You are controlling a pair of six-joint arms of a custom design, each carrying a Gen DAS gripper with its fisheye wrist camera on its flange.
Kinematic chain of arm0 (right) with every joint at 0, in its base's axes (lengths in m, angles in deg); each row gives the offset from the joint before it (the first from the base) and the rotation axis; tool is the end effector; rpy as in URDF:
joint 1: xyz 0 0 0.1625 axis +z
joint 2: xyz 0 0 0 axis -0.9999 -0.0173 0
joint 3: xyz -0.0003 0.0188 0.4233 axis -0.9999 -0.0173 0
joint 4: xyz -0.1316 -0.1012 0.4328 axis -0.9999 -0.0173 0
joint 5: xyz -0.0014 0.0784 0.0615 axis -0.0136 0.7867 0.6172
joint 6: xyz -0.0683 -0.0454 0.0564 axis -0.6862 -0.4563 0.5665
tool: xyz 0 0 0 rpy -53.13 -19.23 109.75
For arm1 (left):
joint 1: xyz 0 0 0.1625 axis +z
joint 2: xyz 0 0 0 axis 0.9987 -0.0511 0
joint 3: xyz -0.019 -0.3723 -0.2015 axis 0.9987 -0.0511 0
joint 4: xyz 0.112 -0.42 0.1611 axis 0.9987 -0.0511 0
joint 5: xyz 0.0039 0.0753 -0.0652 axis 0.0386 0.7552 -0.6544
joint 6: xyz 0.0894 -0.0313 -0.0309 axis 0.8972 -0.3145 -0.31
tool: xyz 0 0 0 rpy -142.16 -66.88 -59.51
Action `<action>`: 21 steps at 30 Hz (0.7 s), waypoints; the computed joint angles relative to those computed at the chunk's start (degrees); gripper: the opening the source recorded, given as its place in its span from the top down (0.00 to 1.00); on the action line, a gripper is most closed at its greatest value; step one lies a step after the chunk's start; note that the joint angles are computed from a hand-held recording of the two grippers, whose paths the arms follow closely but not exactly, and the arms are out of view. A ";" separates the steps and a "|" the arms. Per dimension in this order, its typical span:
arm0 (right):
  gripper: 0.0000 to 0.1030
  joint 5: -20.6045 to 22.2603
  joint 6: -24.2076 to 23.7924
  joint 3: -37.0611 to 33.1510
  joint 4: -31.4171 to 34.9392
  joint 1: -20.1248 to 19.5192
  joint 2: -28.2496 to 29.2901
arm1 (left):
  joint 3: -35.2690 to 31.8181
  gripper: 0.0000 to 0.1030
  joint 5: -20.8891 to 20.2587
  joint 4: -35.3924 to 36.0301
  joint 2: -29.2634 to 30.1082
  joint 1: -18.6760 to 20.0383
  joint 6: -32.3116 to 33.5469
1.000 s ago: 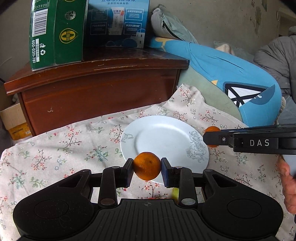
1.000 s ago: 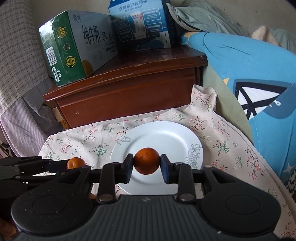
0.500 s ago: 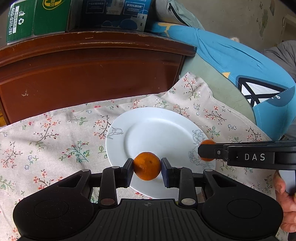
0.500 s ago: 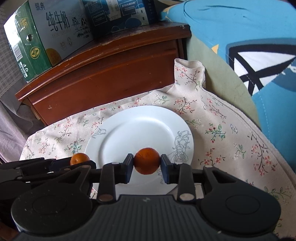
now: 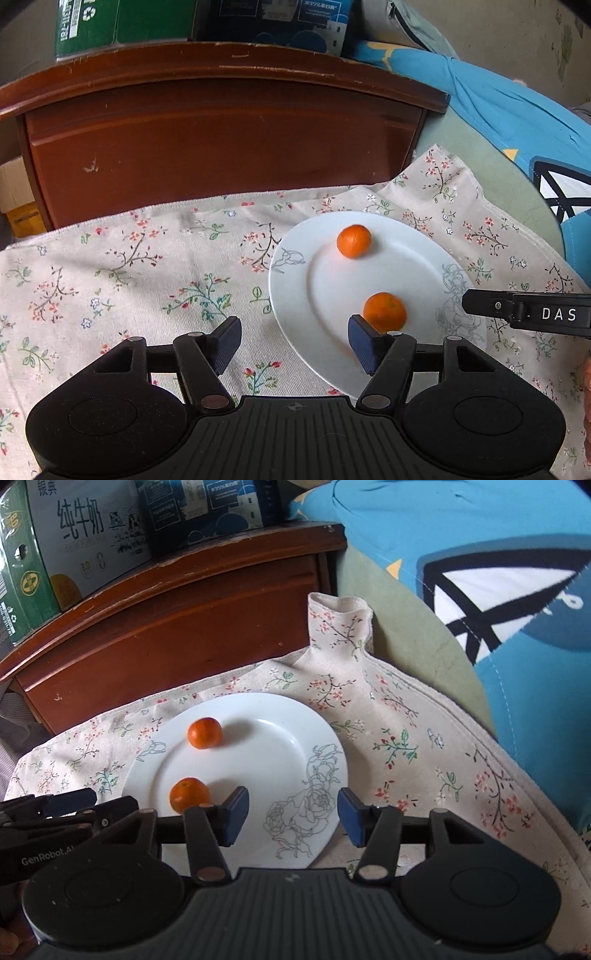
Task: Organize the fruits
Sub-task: 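Open the left gripper onto the plate while the right gripper releases its tangerine, then lift both open grippers away from the plate toward the fruits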
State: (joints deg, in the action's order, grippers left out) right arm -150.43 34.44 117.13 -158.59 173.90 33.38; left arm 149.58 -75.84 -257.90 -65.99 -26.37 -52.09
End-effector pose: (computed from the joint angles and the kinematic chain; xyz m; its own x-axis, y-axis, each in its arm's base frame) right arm 0.0471 -0.6933 0.1828 -0.8480 -0.1233 0.5154 -0.4302 0.7282 -0.5336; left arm -0.1569 -0.6786 0.0214 -0.8115 0.1470 -0.5655 0.4887 0.7012 -0.5191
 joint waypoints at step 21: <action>0.64 0.89 -1.42 -0.06 0.16 -1.57 1.46 | 1.41 0.61 -2.22 -3.68 1.54 -0.63 3.24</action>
State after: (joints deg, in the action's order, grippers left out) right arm -149.55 33.02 117.07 -158.43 172.33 34.84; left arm 151.00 -78.05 -261.58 -64.45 -27.01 -48.85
